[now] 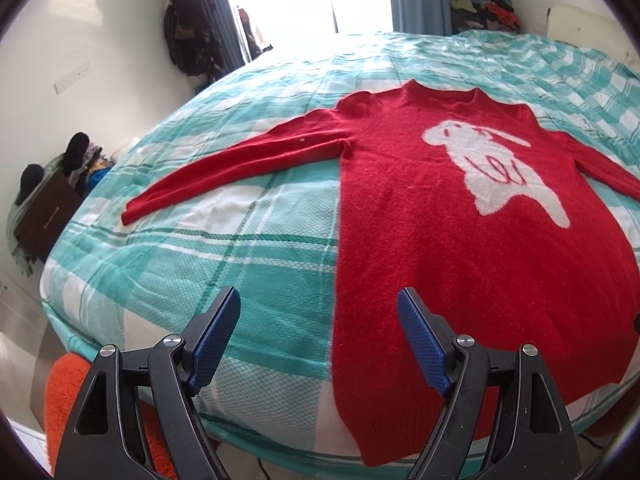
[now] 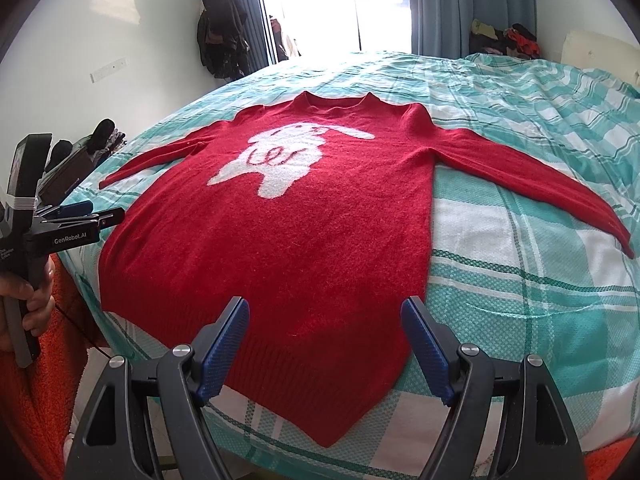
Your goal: Fold small clothes
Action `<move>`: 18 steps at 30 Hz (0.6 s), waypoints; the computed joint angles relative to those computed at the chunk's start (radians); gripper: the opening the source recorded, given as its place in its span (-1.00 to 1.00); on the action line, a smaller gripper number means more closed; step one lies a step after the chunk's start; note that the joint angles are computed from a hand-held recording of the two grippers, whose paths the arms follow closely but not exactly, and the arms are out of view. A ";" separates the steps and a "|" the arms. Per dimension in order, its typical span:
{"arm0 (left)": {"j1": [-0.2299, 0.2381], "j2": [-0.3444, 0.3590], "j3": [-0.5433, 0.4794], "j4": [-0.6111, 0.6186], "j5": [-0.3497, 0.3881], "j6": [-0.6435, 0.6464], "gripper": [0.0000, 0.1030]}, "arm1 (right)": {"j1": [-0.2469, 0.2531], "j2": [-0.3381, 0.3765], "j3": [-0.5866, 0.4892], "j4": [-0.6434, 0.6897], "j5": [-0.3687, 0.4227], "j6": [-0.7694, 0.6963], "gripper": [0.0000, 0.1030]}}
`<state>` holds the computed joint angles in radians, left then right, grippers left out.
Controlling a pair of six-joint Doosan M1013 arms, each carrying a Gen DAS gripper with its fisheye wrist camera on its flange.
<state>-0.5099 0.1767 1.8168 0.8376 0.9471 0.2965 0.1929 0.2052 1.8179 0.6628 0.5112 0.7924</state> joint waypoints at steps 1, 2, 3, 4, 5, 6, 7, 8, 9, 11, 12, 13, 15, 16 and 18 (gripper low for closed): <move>0.000 0.000 0.000 0.004 0.006 -0.009 0.62 | 0.000 0.000 0.000 0.000 0.000 0.000 0.51; 0.000 -0.001 0.001 0.007 0.009 -0.016 0.62 | 0.000 0.000 0.000 0.001 0.001 0.000 0.51; 0.001 -0.001 0.001 0.009 0.012 -0.021 0.63 | -0.001 0.000 0.000 0.000 0.001 0.000 0.51; 0.001 -0.001 0.001 0.011 0.015 -0.024 0.63 | -0.001 0.000 0.000 0.000 0.003 0.001 0.51; 0.000 0.000 0.001 0.015 0.020 -0.029 0.63 | -0.001 0.000 0.000 -0.001 0.004 0.002 0.51; -0.001 0.000 0.001 0.021 0.024 -0.033 0.64 | -0.001 0.000 0.000 -0.002 0.004 0.004 0.51; -0.002 0.001 0.001 0.025 0.029 -0.035 0.64 | -0.001 0.000 0.000 -0.002 0.006 0.004 0.51; -0.003 0.003 0.001 0.028 0.033 -0.035 0.65 | -0.001 0.000 0.000 -0.002 0.006 0.004 0.51; -0.003 0.004 0.001 0.030 0.035 -0.035 0.65 | -0.002 0.001 -0.001 -0.004 0.007 0.006 0.51; -0.004 0.006 0.001 0.034 0.041 -0.036 0.65 | -0.002 0.001 -0.001 -0.005 0.008 0.008 0.51; -0.005 0.006 0.001 0.038 0.044 -0.038 0.65 | -0.002 0.001 -0.001 -0.007 0.008 0.010 0.51; -0.005 0.007 0.001 0.039 0.047 -0.038 0.65 | -0.002 0.001 -0.001 -0.009 0.009 0.012 0.51; -0.006 0.007 0.001 0.044 0.055 -0.046 0.65 | -0.002 0.003 -0.002 -0.011 0.010 0.015 0.51; -0.006 0.007 0.002 0.049 0.058 -0.052 0.65 | -0.002 0.003 -0.003 -0.012 0.011 0.017 0.51; -0.007 0.006 0.003 0.057 0.066 -0.066 0.66 | -0.002 0.004 -0.004 -0.015 0.013 0.021 0.51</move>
<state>-0.5168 0.1825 1.8197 0.8943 1.0132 0.2308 0.1905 0.2096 1.8136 0.6477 0.5237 0.8139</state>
